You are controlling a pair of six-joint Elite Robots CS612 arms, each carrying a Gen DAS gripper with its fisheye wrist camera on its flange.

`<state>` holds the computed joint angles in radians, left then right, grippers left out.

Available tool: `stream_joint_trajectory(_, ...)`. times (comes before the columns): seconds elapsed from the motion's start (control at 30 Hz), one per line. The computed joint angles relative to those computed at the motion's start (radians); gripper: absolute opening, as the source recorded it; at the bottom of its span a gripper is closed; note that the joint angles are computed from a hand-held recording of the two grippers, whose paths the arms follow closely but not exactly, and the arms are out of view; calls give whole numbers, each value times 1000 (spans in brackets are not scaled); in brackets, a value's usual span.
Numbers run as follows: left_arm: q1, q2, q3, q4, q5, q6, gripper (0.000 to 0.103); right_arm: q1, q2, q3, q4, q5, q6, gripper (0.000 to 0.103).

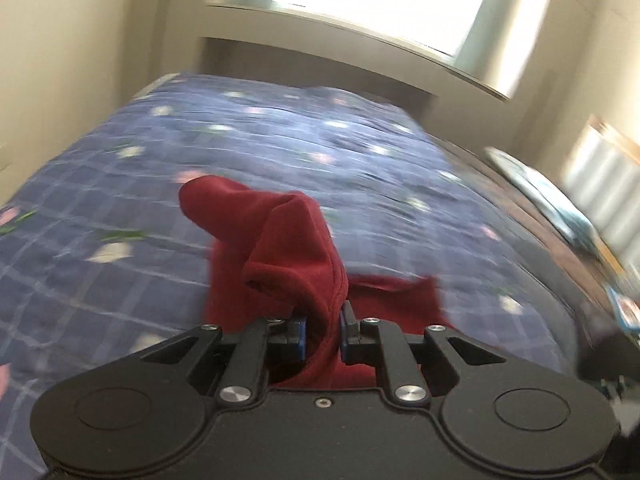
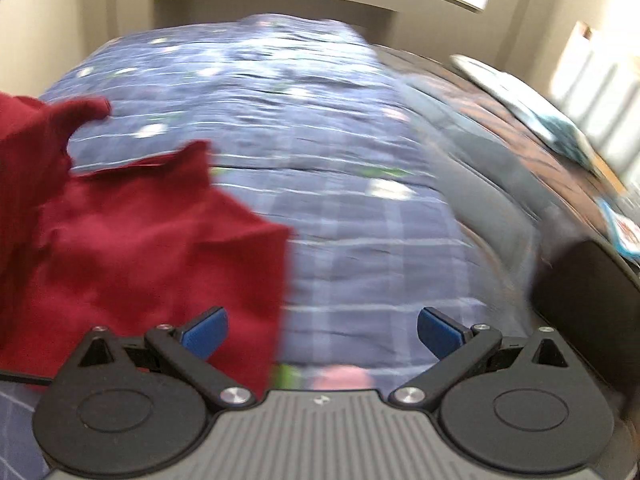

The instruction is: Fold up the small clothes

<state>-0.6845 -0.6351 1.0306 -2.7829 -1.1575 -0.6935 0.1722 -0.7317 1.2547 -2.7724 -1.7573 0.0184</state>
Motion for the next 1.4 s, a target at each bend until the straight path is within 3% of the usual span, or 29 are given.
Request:
stream_joint_trajectory(0.17,-19,63,-107,74,-161,66,16,-30,-24,48,19,-35,64,103)
stream_joint_trajectory(0.3,-24,98,-167,189,-216,67,19,-43,-30,63,18,-25,82,103)
stream_joint_trajectory(0.4,-21,97,-153,170,-241,49,21,-51,-29,67,15,13,93,103)
stream_joint_trajectory(0.53,-10,95,-146,151,-282,29,31,-57,-27,64,6,66,116,103)
stream_joint_trajectory(0.63,-3,86,-127,113,-318,6,49,-60,-17,44,-8,115,122,103)
stream_joint_trajectory(0.73,-9,66,-98,92,-288,-18,73,-61,-3,17,-16,158,120,103)
stream_joint_trajectory(0.87,-15,24,-34,92,-224,-80,86,-64,19,-28,-27,258,140,103)
stream_joint_trajectory(0.97,-18,-6,14,112,-140,-161,96,-68,43,-72,-4,382,162,103)
stream_joint_trajectory(1.07,-16,-27,44,172,-61,-242,100,-67,70,-117,39,472,196,103)
stream_joint_trajectory(1.2,-4,-32,44,300,-8,-362,102,-58,94,-150,66,539,228,101)
stream_joint_trajectory(1.4,21,-29,42,382,-60,-464,102,-53,91,-139,86,560,277,70)
